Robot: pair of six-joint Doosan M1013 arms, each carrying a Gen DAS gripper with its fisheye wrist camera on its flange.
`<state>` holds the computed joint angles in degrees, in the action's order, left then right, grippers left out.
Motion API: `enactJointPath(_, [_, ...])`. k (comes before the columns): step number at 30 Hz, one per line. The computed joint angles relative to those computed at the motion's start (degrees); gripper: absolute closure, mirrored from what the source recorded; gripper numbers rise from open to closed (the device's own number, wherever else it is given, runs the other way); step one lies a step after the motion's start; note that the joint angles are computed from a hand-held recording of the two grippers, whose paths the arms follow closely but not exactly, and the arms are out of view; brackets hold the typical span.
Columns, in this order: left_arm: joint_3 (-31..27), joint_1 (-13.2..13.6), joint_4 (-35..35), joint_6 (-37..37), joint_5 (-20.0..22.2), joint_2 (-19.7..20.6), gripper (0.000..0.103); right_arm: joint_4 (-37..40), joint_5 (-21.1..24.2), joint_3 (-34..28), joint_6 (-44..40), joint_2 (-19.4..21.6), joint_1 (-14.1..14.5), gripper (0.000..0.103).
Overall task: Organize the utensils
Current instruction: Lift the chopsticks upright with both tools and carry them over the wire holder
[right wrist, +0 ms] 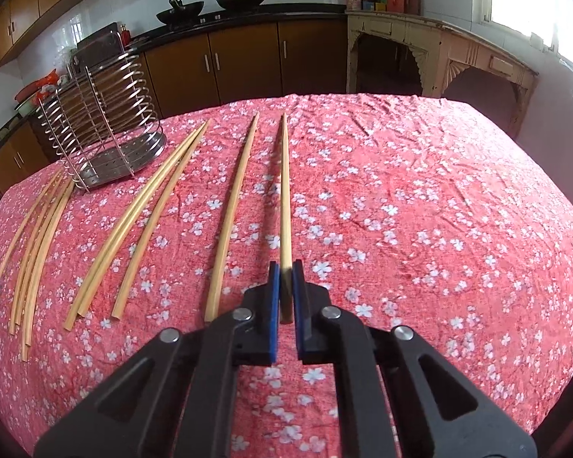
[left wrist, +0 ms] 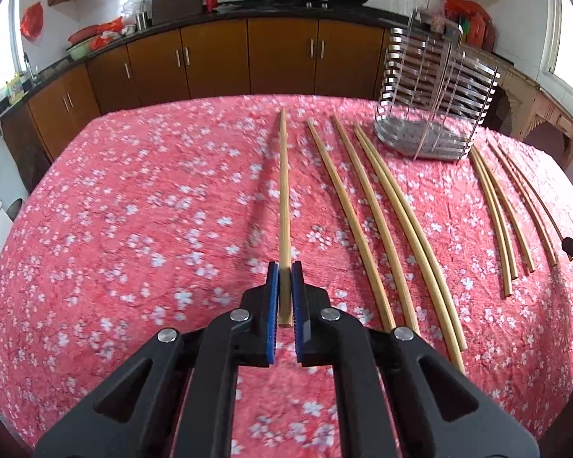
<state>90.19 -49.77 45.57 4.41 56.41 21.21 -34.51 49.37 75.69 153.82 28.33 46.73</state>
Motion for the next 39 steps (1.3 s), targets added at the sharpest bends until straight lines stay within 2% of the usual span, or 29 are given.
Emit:
enactJointPath(12, [2.99,-2.32,13.77,-11.09,1.34,-3.2,0.096,-8.97,-0.93,2.58,6.03,-2.7,1.25,0.095])
enactJointPath(22, [4.75,-3.84,24.06,-20.09,3.58,-5.03,0.096,-20.09,-3.39,4.22,14.88,-4.66,2.06,0.095])
enactJointPath(30, [5.04,-4.31,29.98,-23.65,6.14,-6.26,0.096,-28.7,-5.66,5.22,23.68,-6.05,1.99,0.095])
enactJointPath(39, [4.25,-4.17,32.36,-24.23,7.36,-6.66,0.096,-34.02,-6.72,4.79,28.95,-6.54,1.57,0.095])
